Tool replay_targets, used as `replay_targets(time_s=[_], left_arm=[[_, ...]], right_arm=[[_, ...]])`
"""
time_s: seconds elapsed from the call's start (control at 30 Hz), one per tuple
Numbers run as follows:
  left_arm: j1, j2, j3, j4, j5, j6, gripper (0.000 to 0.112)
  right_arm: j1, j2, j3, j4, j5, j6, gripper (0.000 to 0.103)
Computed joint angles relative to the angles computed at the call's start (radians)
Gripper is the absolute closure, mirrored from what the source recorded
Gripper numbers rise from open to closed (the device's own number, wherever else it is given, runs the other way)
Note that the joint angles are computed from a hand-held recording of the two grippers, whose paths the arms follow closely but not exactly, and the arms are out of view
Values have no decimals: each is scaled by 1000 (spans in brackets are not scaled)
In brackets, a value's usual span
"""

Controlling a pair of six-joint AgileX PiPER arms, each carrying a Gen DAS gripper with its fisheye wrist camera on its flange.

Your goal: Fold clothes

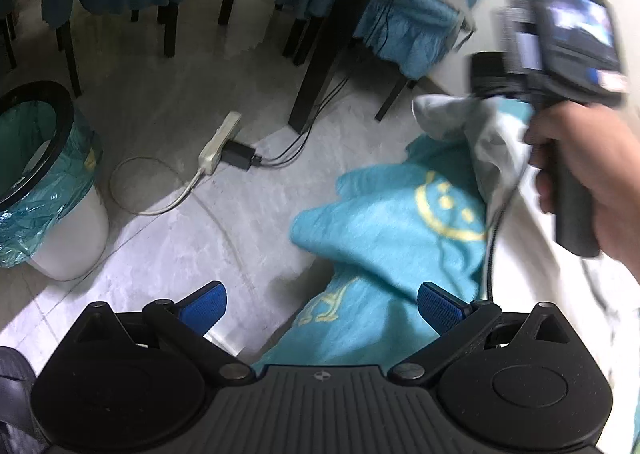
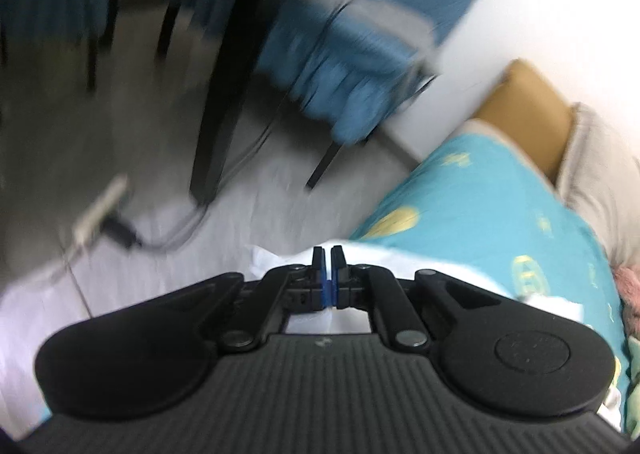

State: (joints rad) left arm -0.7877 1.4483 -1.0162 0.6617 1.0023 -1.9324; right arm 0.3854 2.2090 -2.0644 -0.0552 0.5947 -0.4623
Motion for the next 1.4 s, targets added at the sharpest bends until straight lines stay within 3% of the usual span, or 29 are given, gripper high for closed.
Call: replay_targets(time_s=[0.1,0.23,0.33,0.5,0.67,0.83,0.9,0.97,1.0,1.03,1.13,1.27,1.3,1.33,1.37,1.4], left_arm=[[-51,26,-48,32,75,-9,10],[-106,40,-86,72,117,-27,10],[-151,60,-114,108,144,-38,10],[-169,122,-169,115,140,12,10],[-170,199,-225,114,134,84,10],[-187,250,-268,123,153,130,10],[-198,263,-280,131,160,141,10],[-208,277,-292,139,167,153,10],[-212,283,-297,142,171,159,10],[-213,286,-299,142,173,163,10],[-206,289,-299,133,170,168,10],[-199,286,-286,130,160,169,10],[-198,286,-285,129,156,171,10],[-197,286,-283,128,152,173,10],[-196,287,-282,127,149,176,10],[-195,289,-283,126,146,179,10]], right_arm=[[-88,-87,47,106,-65,-18,98],[-247,-123,-2,222,-57,6,98],[-374,-72,-114,264,20,54,98],[-571,-27,-88,412,-12,27,98],[-716,61,-143,444,82,70,97],[-814,42,-65,672,128,-198,96],[-821,42,-73,778,212,-325,88],[-816,30,-57,878,289,-448,31],[-809,4,-4,947,303,-535,21],[-800,-19,43,1010,323,-617,20],[-742,-45,109,1064,343,-741,21],[-647,-20,88,988,283,-775,25],[-627,1,49,943,271,-732,33],[-606,20,7,880,255,-668,61],[-587,36,-32,813,232,-592,97],[-579,55,-75,783,208,-540,100]])
